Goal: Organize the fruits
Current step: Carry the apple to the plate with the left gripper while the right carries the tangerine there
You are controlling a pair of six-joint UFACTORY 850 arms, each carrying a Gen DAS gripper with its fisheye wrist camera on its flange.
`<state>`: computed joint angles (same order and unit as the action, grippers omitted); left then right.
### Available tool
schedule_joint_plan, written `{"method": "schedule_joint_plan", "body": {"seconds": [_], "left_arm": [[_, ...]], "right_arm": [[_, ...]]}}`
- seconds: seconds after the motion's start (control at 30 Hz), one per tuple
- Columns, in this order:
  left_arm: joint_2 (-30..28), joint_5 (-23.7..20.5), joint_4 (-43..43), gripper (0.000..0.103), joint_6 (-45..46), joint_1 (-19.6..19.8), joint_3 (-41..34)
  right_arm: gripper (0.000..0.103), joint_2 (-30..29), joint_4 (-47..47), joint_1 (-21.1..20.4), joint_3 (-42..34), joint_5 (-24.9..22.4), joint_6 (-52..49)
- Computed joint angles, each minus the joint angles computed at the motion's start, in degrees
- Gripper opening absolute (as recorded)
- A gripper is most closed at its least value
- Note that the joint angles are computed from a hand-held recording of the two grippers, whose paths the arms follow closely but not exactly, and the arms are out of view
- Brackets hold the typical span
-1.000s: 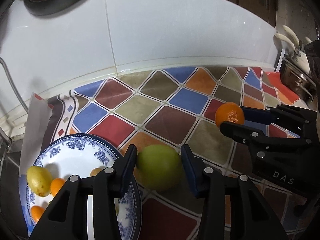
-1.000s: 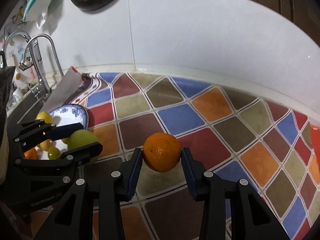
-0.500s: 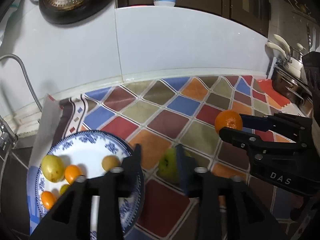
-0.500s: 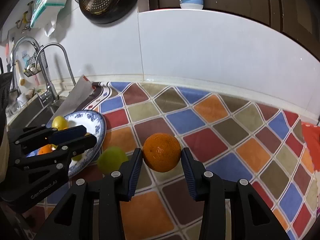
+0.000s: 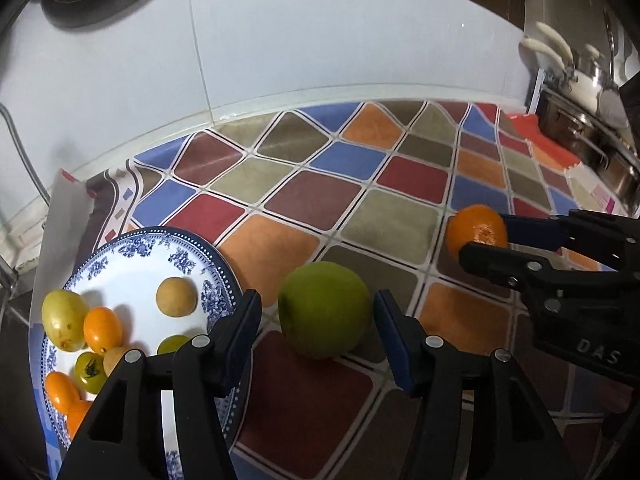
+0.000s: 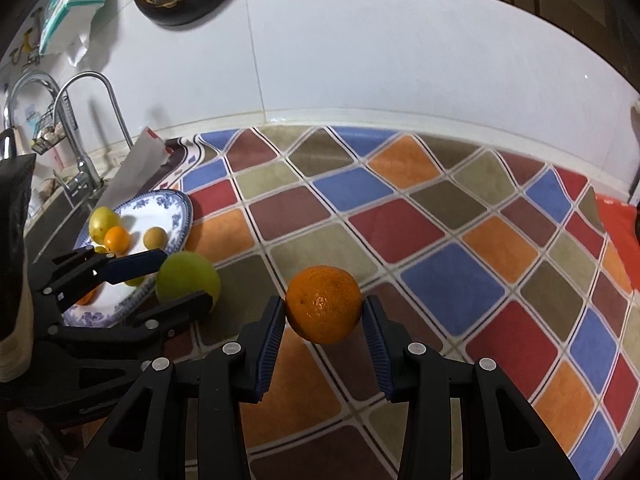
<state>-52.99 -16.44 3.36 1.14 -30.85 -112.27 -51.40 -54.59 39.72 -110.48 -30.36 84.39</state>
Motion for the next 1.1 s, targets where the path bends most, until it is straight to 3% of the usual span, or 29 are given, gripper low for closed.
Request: {"method": "schedule_joint_plan", "body": {"seconds": [0.2,0.57,0.9,1.1], "left_arm": [[-2.0,-1.4,0.6,0.048,0.5,-0.1,-2.8],[-1.7,-1.1,-0.7,0.048,1.8,-0.1,-2.4],[3.0,3.2,-6.0,0.048,5.8,0.1,3.2],[7.4,6.4,-5.0,0.048,3.7,0.1,9.0]], "right_arm": [[0.041,-0.3,1.9,-0.4,0.4,0.9,-0.2],[0.041,-0.1,2.5,-0.4,0.8,1.0,-0.1],[0.041,1.8,-1.6,0.4,2.6,0.5,3.9],[0.041,3.9,-6.3,1.7,4.7,-0.3,8.3]]}}
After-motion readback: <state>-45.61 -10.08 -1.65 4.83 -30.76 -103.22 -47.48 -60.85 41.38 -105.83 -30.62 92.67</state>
